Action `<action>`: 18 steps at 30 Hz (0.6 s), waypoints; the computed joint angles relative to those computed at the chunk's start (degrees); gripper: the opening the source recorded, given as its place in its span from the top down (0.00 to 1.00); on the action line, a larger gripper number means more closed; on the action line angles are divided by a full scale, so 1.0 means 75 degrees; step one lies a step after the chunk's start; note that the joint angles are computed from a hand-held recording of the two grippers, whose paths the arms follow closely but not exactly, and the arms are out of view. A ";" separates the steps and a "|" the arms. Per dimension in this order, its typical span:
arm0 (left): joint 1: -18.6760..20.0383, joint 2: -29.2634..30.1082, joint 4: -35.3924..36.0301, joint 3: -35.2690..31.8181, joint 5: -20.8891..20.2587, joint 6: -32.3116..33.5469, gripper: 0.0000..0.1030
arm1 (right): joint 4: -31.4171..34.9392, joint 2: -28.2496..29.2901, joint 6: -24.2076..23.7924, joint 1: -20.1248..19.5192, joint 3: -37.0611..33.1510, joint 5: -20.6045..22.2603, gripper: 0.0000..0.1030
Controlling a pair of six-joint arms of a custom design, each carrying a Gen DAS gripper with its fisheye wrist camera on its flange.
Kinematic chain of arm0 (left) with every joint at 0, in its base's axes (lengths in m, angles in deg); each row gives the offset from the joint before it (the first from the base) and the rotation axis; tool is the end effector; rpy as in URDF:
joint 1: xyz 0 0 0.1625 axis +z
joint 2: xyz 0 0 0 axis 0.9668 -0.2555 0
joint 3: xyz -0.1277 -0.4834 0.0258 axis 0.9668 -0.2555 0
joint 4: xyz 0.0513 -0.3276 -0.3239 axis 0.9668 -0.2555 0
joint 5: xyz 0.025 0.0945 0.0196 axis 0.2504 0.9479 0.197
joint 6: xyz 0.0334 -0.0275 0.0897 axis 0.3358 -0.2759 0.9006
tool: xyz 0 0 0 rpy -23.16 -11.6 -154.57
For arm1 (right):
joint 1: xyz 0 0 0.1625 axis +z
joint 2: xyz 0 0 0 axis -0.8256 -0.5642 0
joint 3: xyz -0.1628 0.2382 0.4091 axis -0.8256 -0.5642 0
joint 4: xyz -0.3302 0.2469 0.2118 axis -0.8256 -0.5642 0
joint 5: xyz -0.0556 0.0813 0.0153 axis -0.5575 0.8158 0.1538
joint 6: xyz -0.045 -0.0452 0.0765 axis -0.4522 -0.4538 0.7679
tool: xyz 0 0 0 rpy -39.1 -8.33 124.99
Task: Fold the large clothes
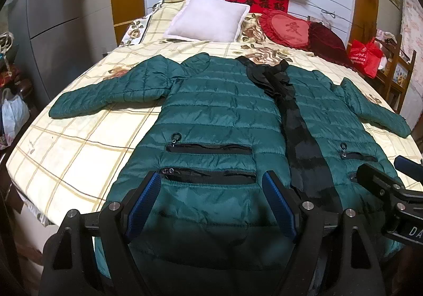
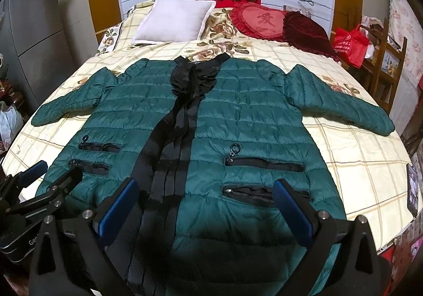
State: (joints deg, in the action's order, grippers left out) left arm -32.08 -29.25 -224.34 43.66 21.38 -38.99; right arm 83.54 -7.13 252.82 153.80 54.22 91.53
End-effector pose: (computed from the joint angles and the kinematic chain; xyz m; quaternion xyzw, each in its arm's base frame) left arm -0.4115 -0.6639 0.0046 0.2805 0.8709 -0.2947 0.2758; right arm 0.1466 -0.6409 0.3461 -0.0441 -0.8113 0.4074 0.4169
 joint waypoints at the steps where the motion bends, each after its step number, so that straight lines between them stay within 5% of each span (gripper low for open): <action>1: 0.0015 0.0012 0.0025 -0.0037 0.0004 -0.0002 0.37 | 0.0025 0.0018 0.0000 -0.0011 -0.0037 -0.0015 0.00; 18: 0.0260 0.0263 0.0287 -0.0780 0.0249 0.0144 0.37 | 0.0408 0.0525 -0.0299 -0.0086 -0.0970 -0.0081 0.00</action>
State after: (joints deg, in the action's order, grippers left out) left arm -30.13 -27.28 -222.19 37.80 23.25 -37.91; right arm 86.59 -3.19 250.58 153.16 46.95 90.92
